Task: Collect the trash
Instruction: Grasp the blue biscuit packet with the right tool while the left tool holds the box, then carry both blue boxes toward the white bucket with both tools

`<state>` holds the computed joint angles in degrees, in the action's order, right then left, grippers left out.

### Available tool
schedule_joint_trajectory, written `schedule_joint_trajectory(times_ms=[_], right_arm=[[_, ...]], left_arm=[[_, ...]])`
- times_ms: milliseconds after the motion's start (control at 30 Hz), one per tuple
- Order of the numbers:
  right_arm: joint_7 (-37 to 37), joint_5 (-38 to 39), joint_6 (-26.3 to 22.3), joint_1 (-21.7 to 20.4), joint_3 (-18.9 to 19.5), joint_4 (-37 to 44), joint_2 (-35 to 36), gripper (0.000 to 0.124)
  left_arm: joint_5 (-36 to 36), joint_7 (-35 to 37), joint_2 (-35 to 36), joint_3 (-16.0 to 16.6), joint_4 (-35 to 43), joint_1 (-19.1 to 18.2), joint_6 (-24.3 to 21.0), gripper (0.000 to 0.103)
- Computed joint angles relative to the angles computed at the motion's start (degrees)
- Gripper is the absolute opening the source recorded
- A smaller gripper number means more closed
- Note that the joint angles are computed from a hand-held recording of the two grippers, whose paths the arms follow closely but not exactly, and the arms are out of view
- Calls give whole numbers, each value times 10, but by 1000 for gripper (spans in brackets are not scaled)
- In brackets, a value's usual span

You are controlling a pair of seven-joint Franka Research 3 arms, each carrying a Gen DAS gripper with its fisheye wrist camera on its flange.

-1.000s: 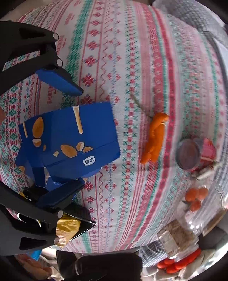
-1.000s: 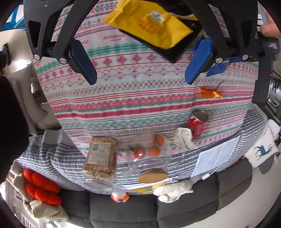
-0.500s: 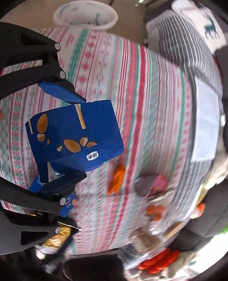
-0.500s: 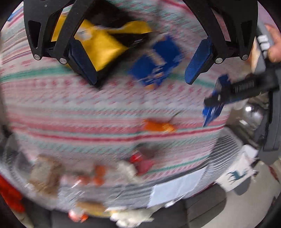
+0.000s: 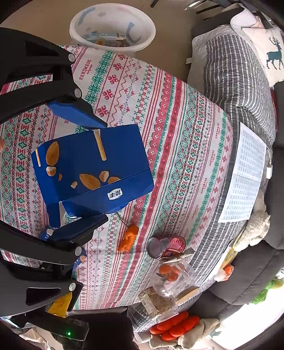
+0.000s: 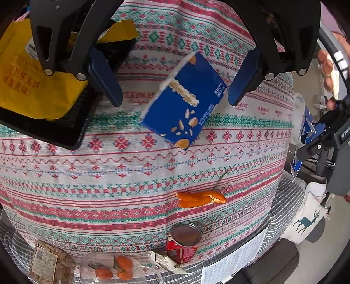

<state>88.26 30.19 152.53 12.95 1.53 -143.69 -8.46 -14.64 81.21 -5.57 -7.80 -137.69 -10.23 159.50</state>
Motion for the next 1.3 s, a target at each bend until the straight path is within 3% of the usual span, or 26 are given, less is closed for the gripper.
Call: schedule_joint_trajectory(times_ms=[100,300,433,467,533,633,1033,1300], right_arm=[[25,-18,-10,6,12,23,29,92],[143,-174,34,15,37,35,58,93],[272,-384,45,26,38,60,94,79],[273,-399,50,29,35,61,94,71],[236,-380,62,34,32,65,98,58],[178,-316,75,37,31,67,100,56],[241,-389,146,55,27,67,94,56],[259,-413,182,60,43,70,81,56]], left_arm=[[1,0,-4,2,-4,2,4,75],[-4,9,-19,15,-18,9,8,76],[-1,12,-30,23,-31,15,10,76],[0,12,-33,25,-33,16,12,76],[0,16,-41,31,-42,18,17,76],[-1,24,-52,40,-55,20,27,76],[5,33,-82,64,-88,23,53,76],[84,-27,-100,55,-108,61,70,76]])
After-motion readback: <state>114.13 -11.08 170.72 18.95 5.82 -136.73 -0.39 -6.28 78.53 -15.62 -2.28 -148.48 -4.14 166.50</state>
